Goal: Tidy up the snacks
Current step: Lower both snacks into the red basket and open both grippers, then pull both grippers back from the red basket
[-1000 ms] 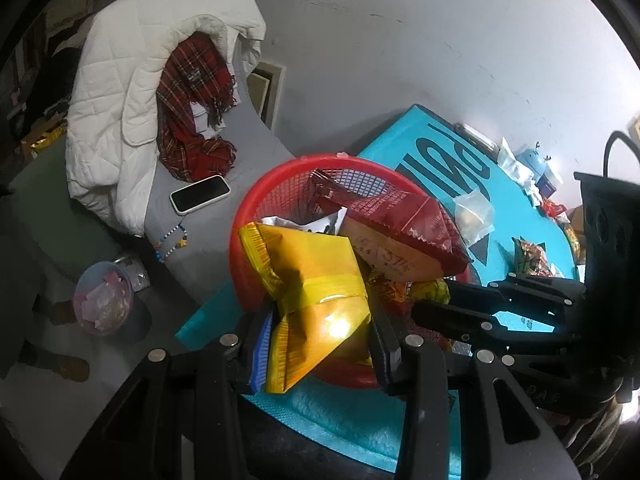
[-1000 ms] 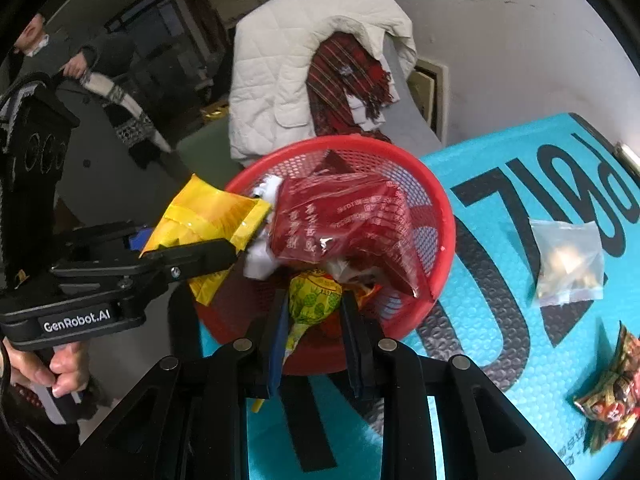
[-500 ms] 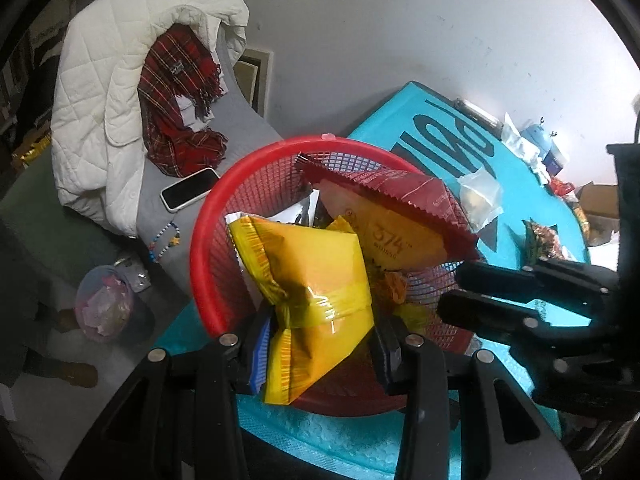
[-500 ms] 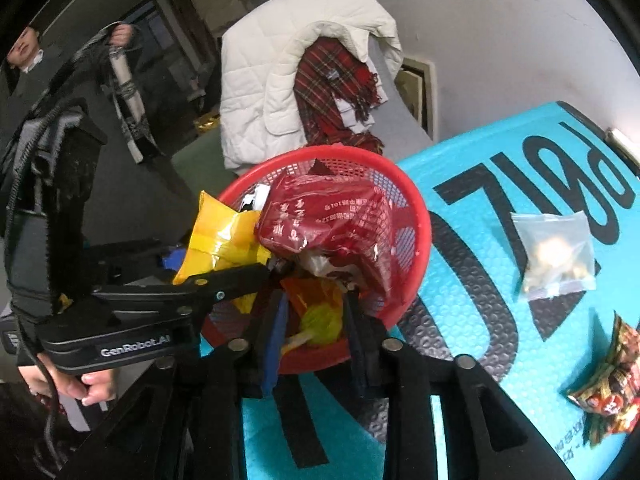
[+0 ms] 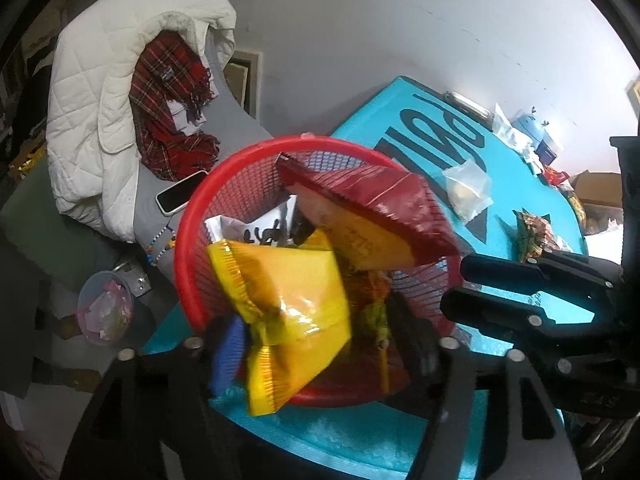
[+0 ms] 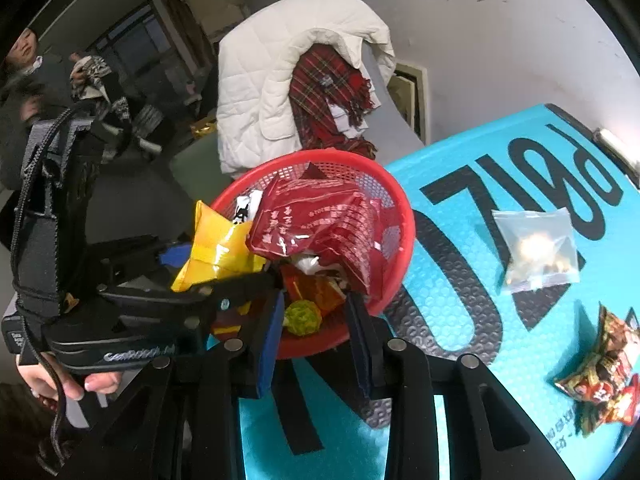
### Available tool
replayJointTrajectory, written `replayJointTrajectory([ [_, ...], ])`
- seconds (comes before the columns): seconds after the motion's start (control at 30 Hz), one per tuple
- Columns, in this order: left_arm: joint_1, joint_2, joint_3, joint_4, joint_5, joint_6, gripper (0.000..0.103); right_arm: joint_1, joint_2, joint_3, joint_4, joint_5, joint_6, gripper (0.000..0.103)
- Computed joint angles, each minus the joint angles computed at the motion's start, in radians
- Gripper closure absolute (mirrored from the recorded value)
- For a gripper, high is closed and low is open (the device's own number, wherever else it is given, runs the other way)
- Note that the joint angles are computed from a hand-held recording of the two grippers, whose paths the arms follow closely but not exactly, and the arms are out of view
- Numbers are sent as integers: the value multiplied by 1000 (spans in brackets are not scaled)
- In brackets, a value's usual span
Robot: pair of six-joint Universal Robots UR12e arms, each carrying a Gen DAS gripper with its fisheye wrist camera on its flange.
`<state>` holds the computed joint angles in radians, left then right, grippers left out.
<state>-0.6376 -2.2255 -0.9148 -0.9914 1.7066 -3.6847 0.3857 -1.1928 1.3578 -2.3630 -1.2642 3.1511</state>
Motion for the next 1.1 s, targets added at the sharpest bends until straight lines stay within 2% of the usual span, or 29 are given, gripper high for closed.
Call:
replayJointTrajectory([
  [0.2,-5,9,-6,18,8,-14,30,-6,-15,18,-14,-9,13,68],
  [0.33,-15,12,2,12,58,-12,30,-6,-22,24,-25,-16,19,68],
  [0.73,-31,29,0,64,117,-10,30,-2,-51,45,-82,-30,6,68],
  [1.1,-63,34,19,126,212,23,30,0,-105,91,-174,-68,7,67],
])
